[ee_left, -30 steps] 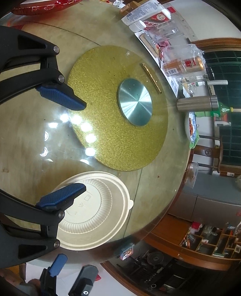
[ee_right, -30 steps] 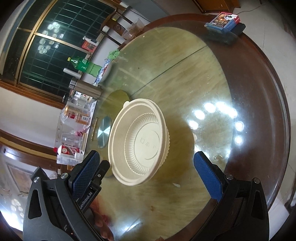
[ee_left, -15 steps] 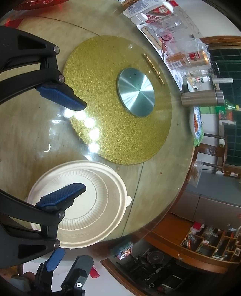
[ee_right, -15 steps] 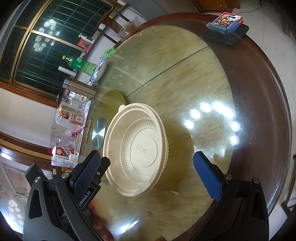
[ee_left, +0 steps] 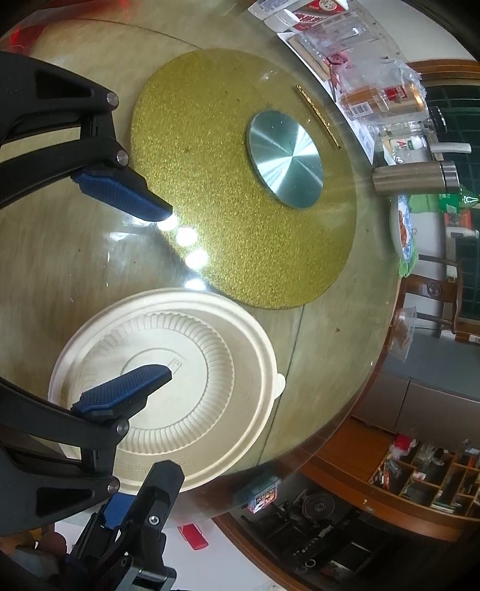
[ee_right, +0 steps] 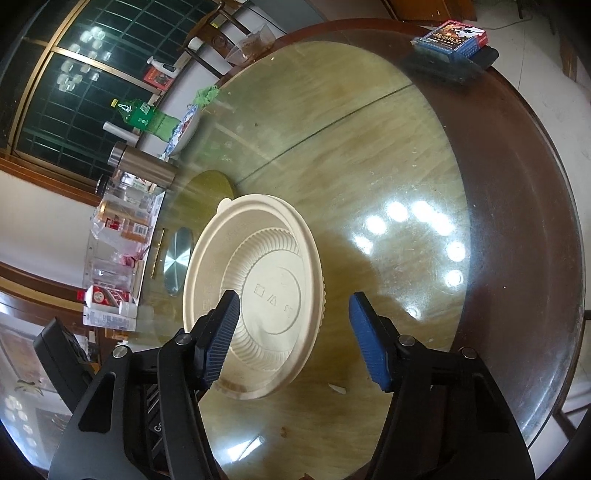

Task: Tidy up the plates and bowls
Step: 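Close both tools on the rim of the beige ribbed bowl, then lift the beige bowl with both tools and turn toward the plate stack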

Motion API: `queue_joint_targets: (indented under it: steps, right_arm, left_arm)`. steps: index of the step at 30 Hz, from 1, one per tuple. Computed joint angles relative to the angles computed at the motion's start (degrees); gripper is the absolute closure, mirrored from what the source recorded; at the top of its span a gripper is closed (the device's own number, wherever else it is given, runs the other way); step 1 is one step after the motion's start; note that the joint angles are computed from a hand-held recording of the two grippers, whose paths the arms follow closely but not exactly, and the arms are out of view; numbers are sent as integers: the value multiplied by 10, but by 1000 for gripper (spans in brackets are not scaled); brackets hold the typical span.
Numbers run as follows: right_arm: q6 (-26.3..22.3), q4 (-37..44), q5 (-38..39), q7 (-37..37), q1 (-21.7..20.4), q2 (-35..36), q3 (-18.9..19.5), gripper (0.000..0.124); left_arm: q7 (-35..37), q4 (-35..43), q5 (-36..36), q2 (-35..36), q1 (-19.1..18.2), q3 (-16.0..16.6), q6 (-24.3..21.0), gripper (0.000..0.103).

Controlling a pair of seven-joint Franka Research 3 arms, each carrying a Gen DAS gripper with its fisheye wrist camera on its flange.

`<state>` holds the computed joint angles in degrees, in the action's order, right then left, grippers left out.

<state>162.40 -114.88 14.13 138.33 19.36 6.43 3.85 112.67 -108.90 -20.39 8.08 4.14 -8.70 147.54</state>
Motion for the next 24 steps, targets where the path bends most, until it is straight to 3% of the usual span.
queue_joint_targets:
  steps: [2,3,6,7,11,24]
  right_arm:
    - [-5,1,-11,6,2,-1,-2,75]
    - [-9,2,-20,12,3,-1,-4,83]
    - [-21,4,-45,34,5,0,-8,91]
    - [-21,4,-42,32,3,0,-7,93]
    - [-25,5,-50,35,4,0,-6,99]
    - [-23,-4,-43,21,1,-6,-1,104]
  left_arm:
    - [4,-3,6,-2,-2,-1,5,42]
    - [4,-3,15,-1,-4,0,3,56]
    - [8,4,19,5,-4,-1,-21,70]
    - [7,3,24,6,-4,-1,-22,79]
    - [21,1,18,4,-2,-3,-25,87]
    - [20,-11,27,-8,-6,4,-20,88]
